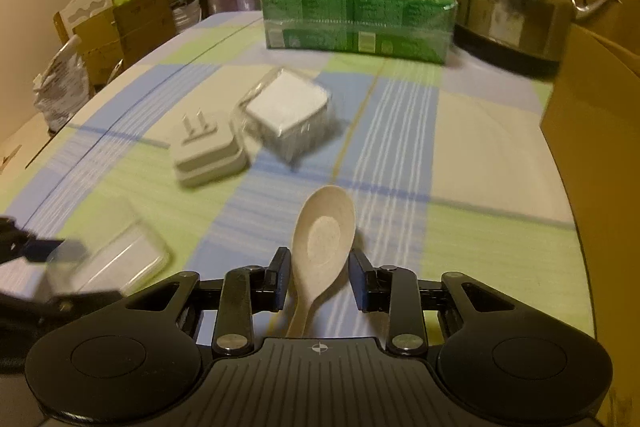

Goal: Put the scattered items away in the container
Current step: 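Lift the plastic tray and spoon off the table with both grippers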

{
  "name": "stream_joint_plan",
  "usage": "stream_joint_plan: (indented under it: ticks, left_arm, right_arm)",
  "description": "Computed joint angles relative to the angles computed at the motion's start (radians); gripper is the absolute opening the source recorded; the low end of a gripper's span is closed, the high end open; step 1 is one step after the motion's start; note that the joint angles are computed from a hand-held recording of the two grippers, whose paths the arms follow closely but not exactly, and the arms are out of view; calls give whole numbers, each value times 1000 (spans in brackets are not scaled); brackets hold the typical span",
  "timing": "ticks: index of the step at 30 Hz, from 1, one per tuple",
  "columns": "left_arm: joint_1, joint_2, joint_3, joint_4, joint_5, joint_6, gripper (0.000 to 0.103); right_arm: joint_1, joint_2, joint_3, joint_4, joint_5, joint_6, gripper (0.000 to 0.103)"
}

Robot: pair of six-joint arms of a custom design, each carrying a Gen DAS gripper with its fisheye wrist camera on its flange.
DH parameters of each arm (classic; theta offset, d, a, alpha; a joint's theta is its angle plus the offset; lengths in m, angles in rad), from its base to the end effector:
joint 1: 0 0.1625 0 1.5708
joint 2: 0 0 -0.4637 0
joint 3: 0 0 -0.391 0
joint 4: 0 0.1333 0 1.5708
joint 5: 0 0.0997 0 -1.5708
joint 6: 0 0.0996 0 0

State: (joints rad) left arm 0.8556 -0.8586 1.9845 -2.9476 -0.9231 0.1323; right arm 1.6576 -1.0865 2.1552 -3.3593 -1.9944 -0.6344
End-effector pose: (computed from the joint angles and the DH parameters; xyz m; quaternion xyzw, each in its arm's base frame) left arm -0.2393 -0.5704 0.1084 0.3504 0.8738 -0.2043 0.2683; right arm 0.1387 -0.5289 0.2276 0.2536 -0.8823 0.2783 0.2825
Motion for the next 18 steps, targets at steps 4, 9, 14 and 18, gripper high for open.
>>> stream_joint_plan:
  ticks: [4,9,14,18]
  left_arm:
    - [-25,-21,40,19,-2,-31,54]
    - [-51,-50,81,47,-18,-78,54]
    - [-64,-61,100,50,-17,-92,59]
    - [-64,-51,86,46,-11,-66,60]
  right_arm:
    - [5,-57,72,-9,-12,2,29]
    - [10,-115,156,-35,-29,-14,29]
    - [4,-151,201,-45,-29,-2,29]
    - [-7,-167,214,-43,-21,21,29]
